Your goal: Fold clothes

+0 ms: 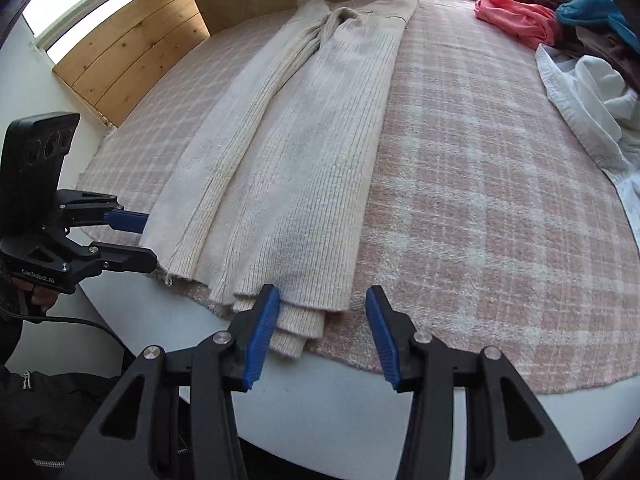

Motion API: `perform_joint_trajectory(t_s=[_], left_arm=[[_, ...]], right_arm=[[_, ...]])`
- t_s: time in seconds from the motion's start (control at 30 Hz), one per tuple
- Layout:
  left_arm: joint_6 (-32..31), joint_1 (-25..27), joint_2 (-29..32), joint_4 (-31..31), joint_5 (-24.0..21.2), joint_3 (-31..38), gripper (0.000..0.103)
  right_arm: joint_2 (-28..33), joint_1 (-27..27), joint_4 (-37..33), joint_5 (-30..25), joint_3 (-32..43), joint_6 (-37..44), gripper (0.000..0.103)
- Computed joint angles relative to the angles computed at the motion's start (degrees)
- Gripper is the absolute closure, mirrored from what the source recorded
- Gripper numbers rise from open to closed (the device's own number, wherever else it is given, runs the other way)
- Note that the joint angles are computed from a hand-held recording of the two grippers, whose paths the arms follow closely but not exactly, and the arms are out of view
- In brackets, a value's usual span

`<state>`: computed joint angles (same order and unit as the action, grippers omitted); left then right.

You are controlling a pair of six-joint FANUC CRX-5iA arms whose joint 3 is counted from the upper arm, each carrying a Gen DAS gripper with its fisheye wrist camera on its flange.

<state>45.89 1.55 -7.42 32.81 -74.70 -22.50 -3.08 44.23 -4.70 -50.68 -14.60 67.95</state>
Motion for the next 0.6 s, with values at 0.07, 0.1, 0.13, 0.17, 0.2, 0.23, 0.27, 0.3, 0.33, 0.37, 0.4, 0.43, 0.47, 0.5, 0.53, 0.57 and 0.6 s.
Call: perform_joint_trajectory(t_s=[0.07,0.1,0.13,0.17,0.2,0.23,0.27,0.3,0.33,0.37,0.4,0.43,0.47,0.5,0.53,0.57,0.6], left_arm=[[-0.5,0.8,0.2,0.9,-0.7,0.0,0.056],[-0.7,1.3,0.3,1.4,-1.1,0.0,0.056],[-1.0,1.7,0.4,1.8,-1.5,0.0,0.056],[-1.2,2.1,0.5,2.1,-1.9,0.0,0.056],[-1.4,2.2,0.8,2.1,-2.3,0.2,0.055],[-1.6,2.2,1.0,2.0,-2.6,0.3,0.055],[-1.7,2.1,1.1,1.7,-2.6,0.2,0.055],[-1.9,1.9,1.1,1.5,-2.6,0.1,0.055],[-1.9,1.8,1.2,1.5,-2.6,0.0,0.053],[-1.8,1.6,1.2,1.7,-2.5,0.0,0.053],[-1.7,1.5,1.2,1.8,-2.4,0.0,0.053],[-1.6,1.3,1.2,2.0,-2.3,-0.1,0.052],[-1.6,1.1,1.3,2.0,-2.3,0.0,0.053],[-1.6,0.9,1.3,1.8,-2.5,0.2,0.054],[-1.7,0.6,1.3,1.5,-2.7,0.4,0.058],[-1.9,0.4,1.3,1.3,-2.8,0.6,0.062],[-2.0,0.1,1.2,0.9,-2.8,0.7,0.069]], right_arm=[[0.2,-0.5,-1.2,-2.0,1.2,0.5,0.058],[-0.1,-1.4,-2.4,-2.7,1.8,0.4,0.057],[-0.6,-2.3,-3.7,-2.6,2.0,0.2,0.057],[-0.9,-3.1,-5.1,-2.5,2.3,0.6,0.057],[-1.1,-4.0,-6.6,-2.6,2.6,1.0,0.057],[-1.1,-4.1,-6.3,-2.6,2.5,0.2,0.057],[-0.9,-3.8,-5.3,-2.9,2.5,-0.7,0.057],[-0.6,-3.6,-5.4,-3.5,2.7,-0.7,0.057],[-0.2,-3.6,-5.5,-3.4,2.8,-0.2,0.057],[0.2,-3.7,-5.6,-3.0,2.9,0.3,0.055],[0.6,-3.5,-5.4,-3.0,3.2,0.6,0.055],[0.7,-3.0,-4.4,-2.9,3.1,0.4,0.054],[0.6,-2.3,-3.2,-2.8,2.9,0.0,0.054],[0.5,-2.2,-3.4,-3.0,3.0,0.6,0.055],[0.5,-2.4,-4.5,-3.6,3.5,1.8,0.055],[0.5,-2.0,-4.1,-3.9,3.6,2.2,0.057],[0.6,-1.7,-3.5,-4.4,3.8,2.5,0.06]])
